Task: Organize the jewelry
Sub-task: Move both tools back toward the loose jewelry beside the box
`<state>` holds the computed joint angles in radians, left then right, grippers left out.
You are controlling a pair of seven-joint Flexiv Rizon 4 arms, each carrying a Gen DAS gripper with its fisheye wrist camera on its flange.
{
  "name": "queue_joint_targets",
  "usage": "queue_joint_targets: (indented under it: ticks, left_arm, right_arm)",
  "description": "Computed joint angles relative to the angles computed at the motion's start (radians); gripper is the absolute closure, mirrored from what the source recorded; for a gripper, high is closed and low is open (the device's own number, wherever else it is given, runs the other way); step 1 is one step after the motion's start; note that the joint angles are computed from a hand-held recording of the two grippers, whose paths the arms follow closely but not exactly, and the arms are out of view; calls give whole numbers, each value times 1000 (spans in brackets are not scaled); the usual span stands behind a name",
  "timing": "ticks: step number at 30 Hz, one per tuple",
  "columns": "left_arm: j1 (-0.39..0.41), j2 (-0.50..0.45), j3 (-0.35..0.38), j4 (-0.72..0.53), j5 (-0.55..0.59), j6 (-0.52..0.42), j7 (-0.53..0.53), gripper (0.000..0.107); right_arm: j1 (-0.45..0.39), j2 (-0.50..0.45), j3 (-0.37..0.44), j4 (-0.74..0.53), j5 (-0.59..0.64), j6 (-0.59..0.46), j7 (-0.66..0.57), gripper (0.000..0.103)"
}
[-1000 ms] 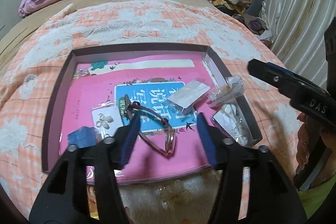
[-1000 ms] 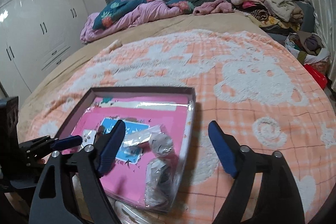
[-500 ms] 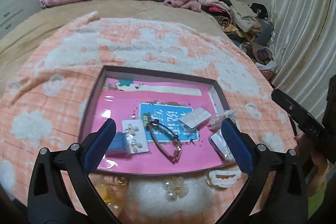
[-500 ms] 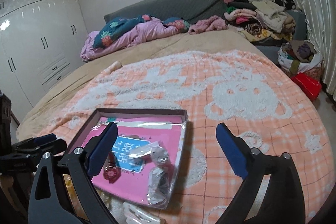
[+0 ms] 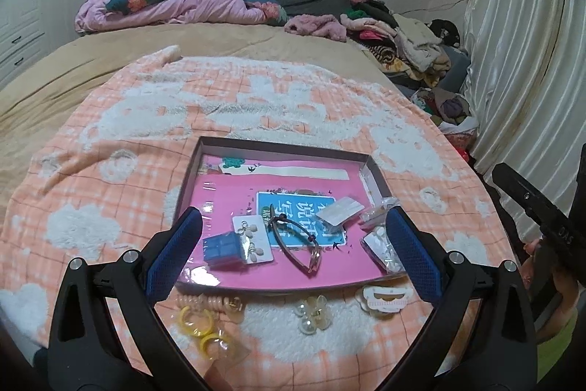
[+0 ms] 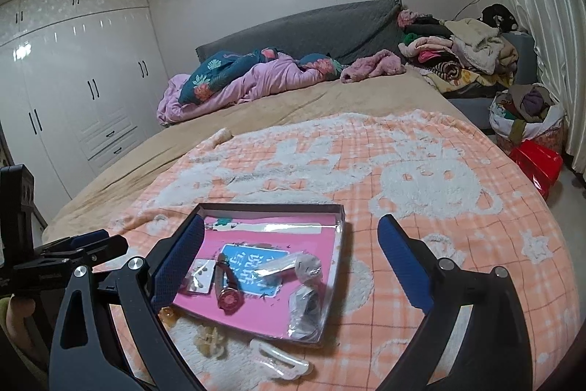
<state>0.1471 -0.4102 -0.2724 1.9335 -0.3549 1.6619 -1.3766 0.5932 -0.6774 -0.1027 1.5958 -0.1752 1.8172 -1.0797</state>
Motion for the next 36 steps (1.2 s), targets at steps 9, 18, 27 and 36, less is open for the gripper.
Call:
queue_joint_targets:
  ticks: [9,18,27,36]
  left_arm:
    - [94,51,-80,74,-1,39,0,13]
    - [205,84,-177,134,35,72,-29,13]
    - [293,105,-241,184,70,69,-51,13]
    - [200,108,-116,202,93,61,-45,13]
  right_arm:
    - [61,32,-44,52,37,20,-9,8]
    - [107,65,-66,101,60,24,-39,8]
    - [143,80,-84,137,70,2,-41,8]
    - [164,76,-96,159,50,-23,-19,8]
